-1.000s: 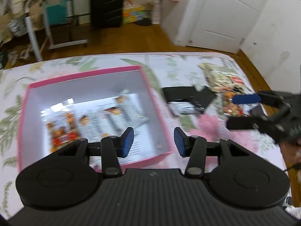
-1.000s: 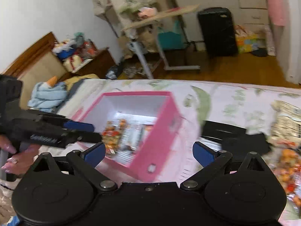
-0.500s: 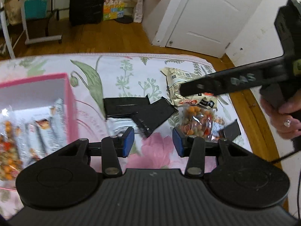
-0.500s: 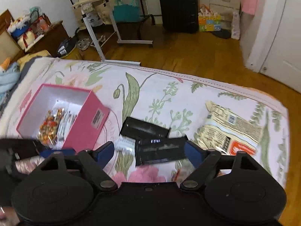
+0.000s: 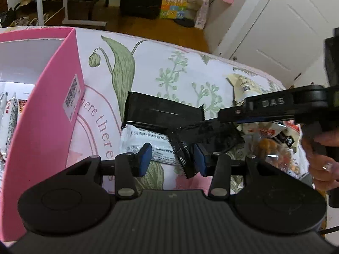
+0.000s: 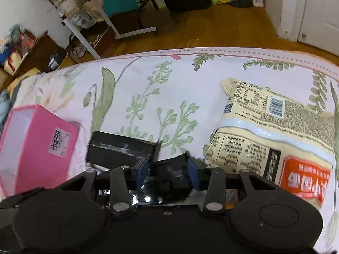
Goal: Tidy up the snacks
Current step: 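Grasp a black snack pack on the bed with the right gripper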
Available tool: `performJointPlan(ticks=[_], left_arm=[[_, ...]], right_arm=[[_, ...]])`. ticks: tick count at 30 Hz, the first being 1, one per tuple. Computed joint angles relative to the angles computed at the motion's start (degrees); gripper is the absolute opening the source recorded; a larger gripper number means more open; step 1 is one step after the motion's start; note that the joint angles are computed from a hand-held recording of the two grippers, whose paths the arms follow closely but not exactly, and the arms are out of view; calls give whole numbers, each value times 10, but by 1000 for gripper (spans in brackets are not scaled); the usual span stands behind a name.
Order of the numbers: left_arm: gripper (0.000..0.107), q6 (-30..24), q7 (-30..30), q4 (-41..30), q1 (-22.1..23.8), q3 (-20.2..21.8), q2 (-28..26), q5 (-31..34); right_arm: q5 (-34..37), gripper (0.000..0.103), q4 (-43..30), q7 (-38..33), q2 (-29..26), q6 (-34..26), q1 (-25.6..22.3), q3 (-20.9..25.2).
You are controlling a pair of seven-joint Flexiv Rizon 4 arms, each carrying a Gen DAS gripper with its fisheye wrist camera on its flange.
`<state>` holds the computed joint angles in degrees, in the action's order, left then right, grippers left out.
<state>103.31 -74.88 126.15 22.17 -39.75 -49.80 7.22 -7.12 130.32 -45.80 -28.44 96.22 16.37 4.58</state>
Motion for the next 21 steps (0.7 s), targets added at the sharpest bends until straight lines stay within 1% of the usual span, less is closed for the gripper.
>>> performJointPlan(ticks=[2,3,5,6,7,8,10,11,13,14,18,20,21], left_arm=[[43,-14,3,6,27,-27,-16,5],[43,-39,7,7,53,-54,-32,3],[41,-92,15,2,72,-77,-46,-20],[37,-103,18,0,72,-79,-49,-33],[34,-103,22,1,69,-77,-50,-42],[32,-97,25,3,68,-76,-54,-48],[22,-90,34,7,74,-80,-59,-51],[21,-94,40,9,80,-85,-57,-50],[19,-102,53,15,93,-93,-51,-50],[19,-108,59,19,103,-99,-51,-51],[19,-154,66,32,139,-117,-42,-81],[20,-162,72,32,138,-114,-37,-95],[21,-158,73,32,134,-110,-35,-100]], right_arm=[[0,45,-5,-3,-11,6,-6,5],[2,46,-6,0,-14,7,3,-3],[4,46,-2,9,-14,4,38,-37],[2,46,-5,11,-14,-8,42,-40],[2,46,-7,15,-13,-14,43,-40],[5,46,-9,22,-13,-18,42,-39],[18,47,-14,40,-11,-30,18,-12],[23,47,-17,45,-11,-35,3,5],[29,47,-24,32,-11,-47,-54,67],[34,47,-24,25,-12,-48,-73,90],[53,47,-29,-11,-25,-39,-153,187],[54,47,-24,-17,-21,-34,-147,188],[52,48,-21,-14,-17,-31,-130,174]])
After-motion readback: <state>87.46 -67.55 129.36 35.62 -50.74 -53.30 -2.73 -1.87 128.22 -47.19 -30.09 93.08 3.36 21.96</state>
